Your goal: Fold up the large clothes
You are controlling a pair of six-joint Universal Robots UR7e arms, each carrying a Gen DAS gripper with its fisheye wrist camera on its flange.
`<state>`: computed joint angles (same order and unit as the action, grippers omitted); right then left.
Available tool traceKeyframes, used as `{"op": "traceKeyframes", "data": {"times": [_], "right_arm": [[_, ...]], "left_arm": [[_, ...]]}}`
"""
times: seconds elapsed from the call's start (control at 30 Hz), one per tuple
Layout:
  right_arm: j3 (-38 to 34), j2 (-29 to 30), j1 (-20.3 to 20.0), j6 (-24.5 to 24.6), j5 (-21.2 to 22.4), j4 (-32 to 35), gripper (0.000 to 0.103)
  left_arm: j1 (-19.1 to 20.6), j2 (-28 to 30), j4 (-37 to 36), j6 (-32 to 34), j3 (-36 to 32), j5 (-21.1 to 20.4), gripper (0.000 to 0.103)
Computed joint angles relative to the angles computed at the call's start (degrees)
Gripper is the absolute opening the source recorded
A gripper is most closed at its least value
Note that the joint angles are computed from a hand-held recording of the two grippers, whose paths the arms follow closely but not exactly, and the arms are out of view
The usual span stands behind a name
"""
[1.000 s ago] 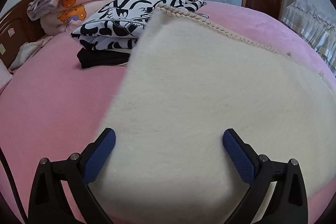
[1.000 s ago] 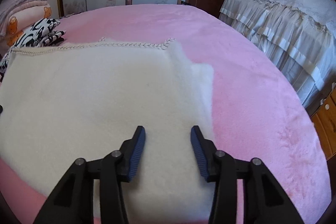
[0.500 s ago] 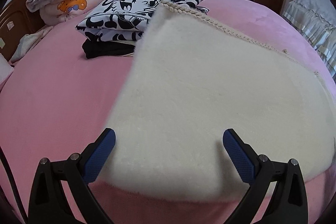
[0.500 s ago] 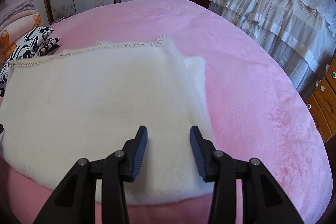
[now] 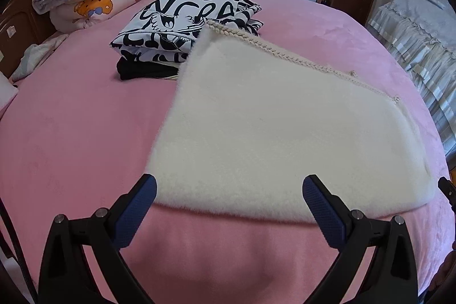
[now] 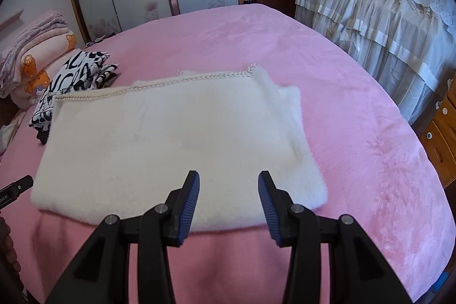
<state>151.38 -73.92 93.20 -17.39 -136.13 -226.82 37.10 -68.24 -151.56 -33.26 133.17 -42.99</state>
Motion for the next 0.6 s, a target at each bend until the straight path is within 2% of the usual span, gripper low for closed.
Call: {"op": "traceKeyframes", "data": {"times": [0.03, 0.17, 0.33, 0.53, 0.6], "right_arm": [[0.3, 0.7, 1.2, 0.1, -0.6, -0.9, 0.050], [1.6, 2.9, 4.8, 0.8, -2.2, -2.8, 0.051], [3.0, 7.8, 6.9, -0.5, -2.8, -8.3, 0.051], [4.5, 14.4, 5.2, -2.3, -1.8, -14.5, 0.051], [5.7, 14.9, 3.0, -1.5, 0.7, -15.6, 0.051]], "left_arm": [[-0.4, -0.8, 0.1, -0.5, 0.6, -0.6, 0.102], [-1.3, -4.1, 0.1, -2.3, 3.1, -4.6, 0.102], [-1.0, -6.2, -3.5, -3.0, 6.4, -9.3, 0.102], [4.8, -4.8, -11.7, -2.2, 9.1, -17.4, 0.102], [7.0, -3.5, -15.8, -1.6, 9.7, -19.3, 0.102]]}}
